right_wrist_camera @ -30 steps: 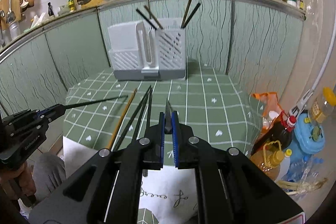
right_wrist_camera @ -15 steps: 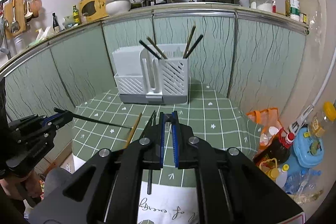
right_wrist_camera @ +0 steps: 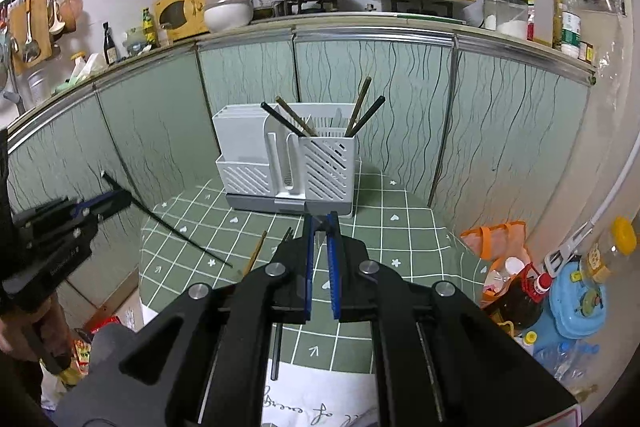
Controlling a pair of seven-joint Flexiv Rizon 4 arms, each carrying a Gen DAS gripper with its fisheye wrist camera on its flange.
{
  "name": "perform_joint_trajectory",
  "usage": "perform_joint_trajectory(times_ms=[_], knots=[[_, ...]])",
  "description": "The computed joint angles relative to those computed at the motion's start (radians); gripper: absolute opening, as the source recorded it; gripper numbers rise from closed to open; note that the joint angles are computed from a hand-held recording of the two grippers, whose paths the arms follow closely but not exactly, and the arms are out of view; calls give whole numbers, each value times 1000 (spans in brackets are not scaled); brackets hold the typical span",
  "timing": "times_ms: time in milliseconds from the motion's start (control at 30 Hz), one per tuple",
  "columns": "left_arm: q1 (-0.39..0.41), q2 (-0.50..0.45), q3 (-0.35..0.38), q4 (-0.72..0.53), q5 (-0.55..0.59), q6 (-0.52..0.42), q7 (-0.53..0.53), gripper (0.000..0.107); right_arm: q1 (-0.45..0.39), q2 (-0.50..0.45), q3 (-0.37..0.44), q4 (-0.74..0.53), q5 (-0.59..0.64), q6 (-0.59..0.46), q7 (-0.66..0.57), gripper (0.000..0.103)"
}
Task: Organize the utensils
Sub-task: 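Lower both black chopsticks into the holder's slotted compartment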
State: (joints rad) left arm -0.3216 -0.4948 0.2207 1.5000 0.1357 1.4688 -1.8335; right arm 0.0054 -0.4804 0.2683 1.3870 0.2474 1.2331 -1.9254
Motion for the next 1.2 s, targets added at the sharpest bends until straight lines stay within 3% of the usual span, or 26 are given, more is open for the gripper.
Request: perform_joint_trajectory(times_ms=[333, 667, 1000, 1200], knots=[[10, -7, -4, -19, -7, -10, 0, 8, -11, 0, 15, -6, 23, -5, -34, 6], [58, -29, -72, -56, -57, -18, 66, 8, -11, -38, 15, -114, 44, -66, -58, 6], [85, -91, -130, -203, -129, -90, 158, 8, 12, -92, -5, -259, 23, -130, -59, 6], [86, -156, -144, -359, -143, -158, 203, 8, 28, -148, -15, -408, 6, -201, -54, 6]])
